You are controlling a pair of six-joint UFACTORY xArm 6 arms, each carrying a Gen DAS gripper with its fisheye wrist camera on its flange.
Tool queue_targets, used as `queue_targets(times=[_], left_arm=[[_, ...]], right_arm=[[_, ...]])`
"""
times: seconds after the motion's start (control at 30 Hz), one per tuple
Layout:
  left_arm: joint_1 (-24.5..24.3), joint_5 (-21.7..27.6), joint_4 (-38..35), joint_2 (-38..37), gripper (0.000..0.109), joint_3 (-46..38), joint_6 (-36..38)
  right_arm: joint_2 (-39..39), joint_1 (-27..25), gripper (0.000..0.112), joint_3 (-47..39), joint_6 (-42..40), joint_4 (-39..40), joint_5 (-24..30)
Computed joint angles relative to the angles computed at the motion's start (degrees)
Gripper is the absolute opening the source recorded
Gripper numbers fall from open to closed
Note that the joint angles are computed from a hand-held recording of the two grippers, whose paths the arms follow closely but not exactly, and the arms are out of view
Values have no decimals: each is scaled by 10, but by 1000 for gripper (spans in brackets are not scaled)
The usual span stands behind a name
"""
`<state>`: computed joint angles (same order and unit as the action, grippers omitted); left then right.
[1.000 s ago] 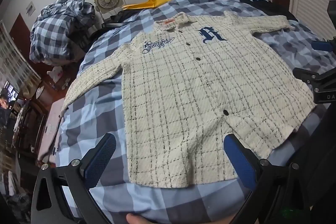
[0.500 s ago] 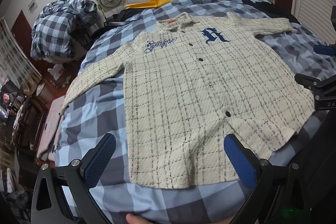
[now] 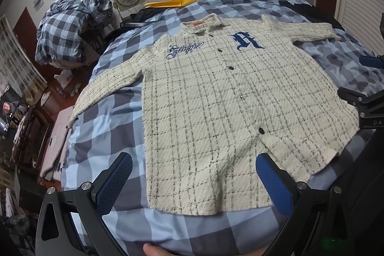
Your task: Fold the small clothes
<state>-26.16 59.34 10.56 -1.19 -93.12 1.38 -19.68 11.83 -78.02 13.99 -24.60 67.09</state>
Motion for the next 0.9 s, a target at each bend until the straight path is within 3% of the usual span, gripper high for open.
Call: queue_targets(times=[0.9], left_arm=[[5, -1, -4, -1, 103, 2, 0]], right_arm=[[3, -5, 102, -5, -8, 12, 10]])
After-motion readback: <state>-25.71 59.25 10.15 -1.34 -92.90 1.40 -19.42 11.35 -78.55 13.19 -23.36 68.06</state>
